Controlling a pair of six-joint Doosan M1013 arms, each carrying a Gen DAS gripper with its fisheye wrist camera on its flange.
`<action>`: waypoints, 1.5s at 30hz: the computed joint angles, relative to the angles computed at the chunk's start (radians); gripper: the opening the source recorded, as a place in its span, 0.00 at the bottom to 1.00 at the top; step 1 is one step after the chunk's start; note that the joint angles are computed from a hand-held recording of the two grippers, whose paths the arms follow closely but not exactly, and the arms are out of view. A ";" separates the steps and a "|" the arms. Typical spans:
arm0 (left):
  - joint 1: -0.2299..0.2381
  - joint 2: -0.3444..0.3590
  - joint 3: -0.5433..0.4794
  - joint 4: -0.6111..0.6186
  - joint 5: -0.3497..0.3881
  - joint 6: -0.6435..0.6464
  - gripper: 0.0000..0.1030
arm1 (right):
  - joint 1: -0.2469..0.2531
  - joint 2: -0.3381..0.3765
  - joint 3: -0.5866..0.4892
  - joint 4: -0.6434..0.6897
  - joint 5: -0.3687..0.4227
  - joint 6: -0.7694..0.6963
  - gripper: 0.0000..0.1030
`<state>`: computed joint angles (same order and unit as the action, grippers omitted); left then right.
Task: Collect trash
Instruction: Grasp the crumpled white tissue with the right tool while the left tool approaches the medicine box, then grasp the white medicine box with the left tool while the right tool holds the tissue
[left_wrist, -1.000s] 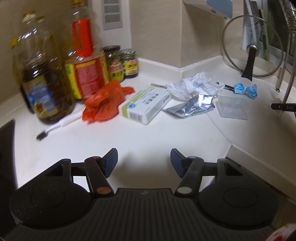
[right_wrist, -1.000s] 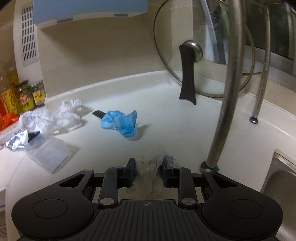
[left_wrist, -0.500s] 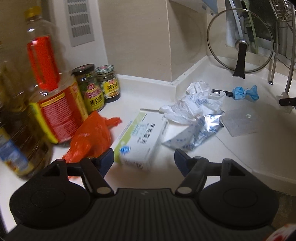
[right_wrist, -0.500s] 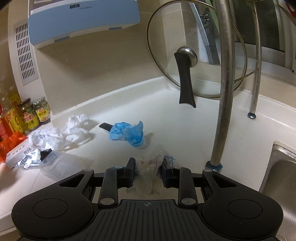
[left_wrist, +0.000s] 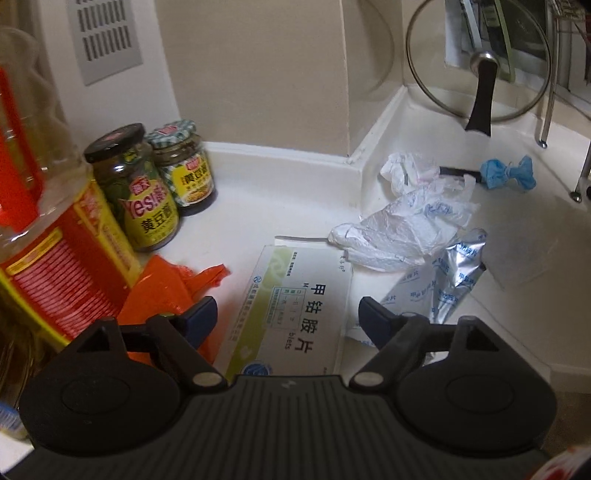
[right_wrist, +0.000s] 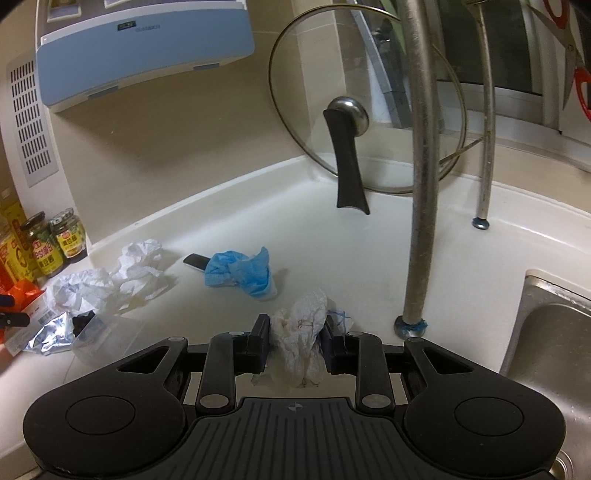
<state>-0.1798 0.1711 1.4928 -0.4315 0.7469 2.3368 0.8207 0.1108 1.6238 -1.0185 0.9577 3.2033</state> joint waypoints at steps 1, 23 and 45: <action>-0.002 0.007 -0.007 0.009 0.010 -0.006 0.80 | 0.001 0.000 0.000 -0.002 0.005 0.005 0.28; -0.013 -0.049 0.041 0.104 -0.045 -0.108 0.71 | 0.023 -0.013 0.014 -0.013 -0.021 0.050 0.28; -0.011 -0.379 0.301 0.082 -0.109 -0.297 0.71 | 0.145 -0.077 0.068 -0.087 -0.262 0.082 0.28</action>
<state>-0.1910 -0.2074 1.7941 -0.3493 0.6384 2.0396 0.9659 0.0333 1.6916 -1.1052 0.6955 3.2853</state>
